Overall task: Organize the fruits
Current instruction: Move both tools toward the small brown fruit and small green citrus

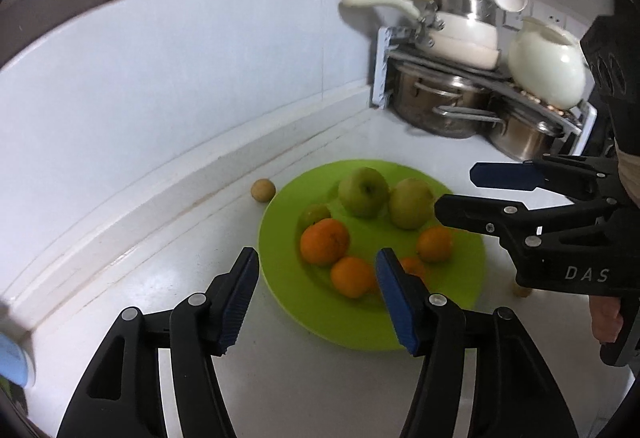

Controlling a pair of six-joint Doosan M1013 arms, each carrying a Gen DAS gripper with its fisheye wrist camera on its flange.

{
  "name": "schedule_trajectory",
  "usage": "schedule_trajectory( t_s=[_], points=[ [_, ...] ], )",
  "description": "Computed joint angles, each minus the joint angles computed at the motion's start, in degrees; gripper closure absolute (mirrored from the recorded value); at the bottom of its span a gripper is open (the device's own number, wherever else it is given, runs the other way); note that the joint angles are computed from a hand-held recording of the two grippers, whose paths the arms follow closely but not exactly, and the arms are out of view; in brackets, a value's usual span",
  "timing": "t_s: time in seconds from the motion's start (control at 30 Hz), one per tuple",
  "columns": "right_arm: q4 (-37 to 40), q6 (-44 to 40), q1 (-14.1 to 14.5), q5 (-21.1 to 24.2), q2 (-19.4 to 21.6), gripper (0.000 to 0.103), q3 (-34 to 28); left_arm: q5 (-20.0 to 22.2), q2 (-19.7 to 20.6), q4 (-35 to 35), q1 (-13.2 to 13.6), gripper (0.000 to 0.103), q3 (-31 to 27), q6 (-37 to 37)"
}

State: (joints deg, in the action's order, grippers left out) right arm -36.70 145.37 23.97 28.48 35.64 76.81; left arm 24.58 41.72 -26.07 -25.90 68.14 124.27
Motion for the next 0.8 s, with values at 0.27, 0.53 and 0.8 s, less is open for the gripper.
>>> schedule_trajectory(
  t_s=[0.27,0.53,0.8],
  points=[
    [-15.68,17.58,2.46,1.03,-5.55,0.046,7.24,-6.37,-5.81,-10.10,-1.42,0.033,7.78,9.78],
    [-27.19,30.74,5.07,6.67,-10.37,0.044,14.04,-7.99,-9.19,-22.62,-3.12,0.030,12.63,24.53],
    [-28.68,36.31,5.67,9.14,-13.88,0.044,19.50,-5.54,-9.70,-32.85,-4.74,0.030,14.39,36.87]
  ],
)
